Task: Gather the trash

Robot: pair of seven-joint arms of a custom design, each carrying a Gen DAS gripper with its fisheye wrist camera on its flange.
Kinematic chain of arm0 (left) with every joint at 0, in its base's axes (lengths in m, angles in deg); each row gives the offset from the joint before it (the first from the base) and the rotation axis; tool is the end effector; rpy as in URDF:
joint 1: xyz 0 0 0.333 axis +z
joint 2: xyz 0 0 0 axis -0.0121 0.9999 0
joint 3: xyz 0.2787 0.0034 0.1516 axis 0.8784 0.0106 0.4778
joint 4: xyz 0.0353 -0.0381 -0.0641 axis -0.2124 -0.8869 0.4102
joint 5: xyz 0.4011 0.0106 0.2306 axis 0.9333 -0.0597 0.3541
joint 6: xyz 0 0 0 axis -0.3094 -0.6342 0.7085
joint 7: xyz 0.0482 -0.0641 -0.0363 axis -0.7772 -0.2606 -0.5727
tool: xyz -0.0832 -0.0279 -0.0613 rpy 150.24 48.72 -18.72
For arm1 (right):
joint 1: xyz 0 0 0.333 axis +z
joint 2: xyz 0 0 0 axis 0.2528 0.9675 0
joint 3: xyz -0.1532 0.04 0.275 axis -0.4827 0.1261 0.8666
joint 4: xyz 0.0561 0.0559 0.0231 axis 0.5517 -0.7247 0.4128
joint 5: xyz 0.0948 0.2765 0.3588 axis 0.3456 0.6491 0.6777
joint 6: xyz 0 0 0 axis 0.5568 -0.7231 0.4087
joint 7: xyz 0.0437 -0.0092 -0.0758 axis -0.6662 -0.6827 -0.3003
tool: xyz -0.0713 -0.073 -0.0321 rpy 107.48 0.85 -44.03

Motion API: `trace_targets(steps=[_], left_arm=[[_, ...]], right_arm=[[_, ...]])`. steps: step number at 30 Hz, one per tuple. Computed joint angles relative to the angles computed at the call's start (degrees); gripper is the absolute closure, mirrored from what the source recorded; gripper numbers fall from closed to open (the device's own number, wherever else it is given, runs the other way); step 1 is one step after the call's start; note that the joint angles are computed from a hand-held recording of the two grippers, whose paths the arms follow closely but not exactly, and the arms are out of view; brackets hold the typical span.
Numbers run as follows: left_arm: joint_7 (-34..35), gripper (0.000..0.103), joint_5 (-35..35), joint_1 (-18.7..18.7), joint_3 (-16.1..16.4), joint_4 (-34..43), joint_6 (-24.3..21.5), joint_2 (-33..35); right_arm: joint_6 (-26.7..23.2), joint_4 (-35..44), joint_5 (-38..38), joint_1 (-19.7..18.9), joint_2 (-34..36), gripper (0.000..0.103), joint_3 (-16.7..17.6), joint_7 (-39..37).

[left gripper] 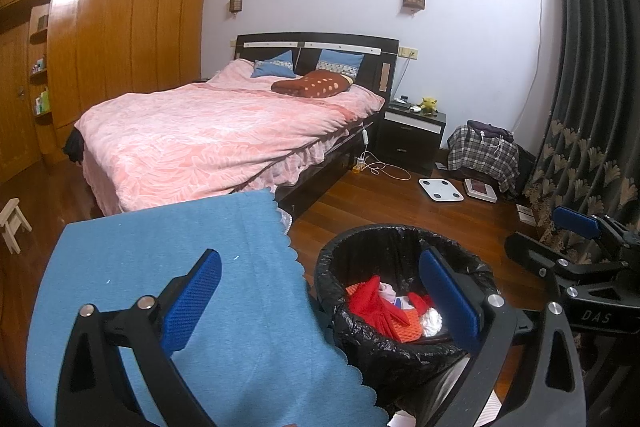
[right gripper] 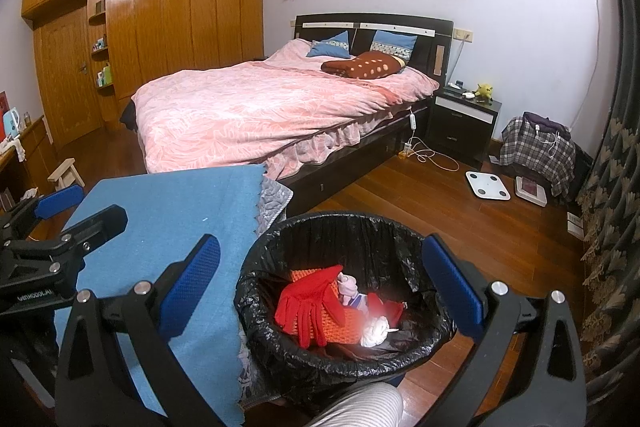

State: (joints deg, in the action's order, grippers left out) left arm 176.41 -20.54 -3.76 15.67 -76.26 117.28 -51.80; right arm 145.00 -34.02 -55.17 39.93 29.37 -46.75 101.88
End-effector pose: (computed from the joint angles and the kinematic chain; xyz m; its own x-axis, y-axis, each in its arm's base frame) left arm 0.7104 -0.1774 0.6698 -0.6879 -0.7216 0.0783 -0.4057 0.2928 -0.8658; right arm 0.5732 0.3362 0.6671 -0.4395 -0.8982 0.0069 -0.4882 0.2325 -0.8412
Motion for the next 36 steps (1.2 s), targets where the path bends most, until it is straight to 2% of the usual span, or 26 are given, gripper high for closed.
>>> trace_targets(steps=[36], left_arm=[[-0.42, 0.006, 0.53, 0.28, 0.02, 0.65, -0.75, 0.36]], right_arm=[[-0.07, -0.03, 0.36, -0.06, -0.05, 0.005, -0.04, -0.09]])
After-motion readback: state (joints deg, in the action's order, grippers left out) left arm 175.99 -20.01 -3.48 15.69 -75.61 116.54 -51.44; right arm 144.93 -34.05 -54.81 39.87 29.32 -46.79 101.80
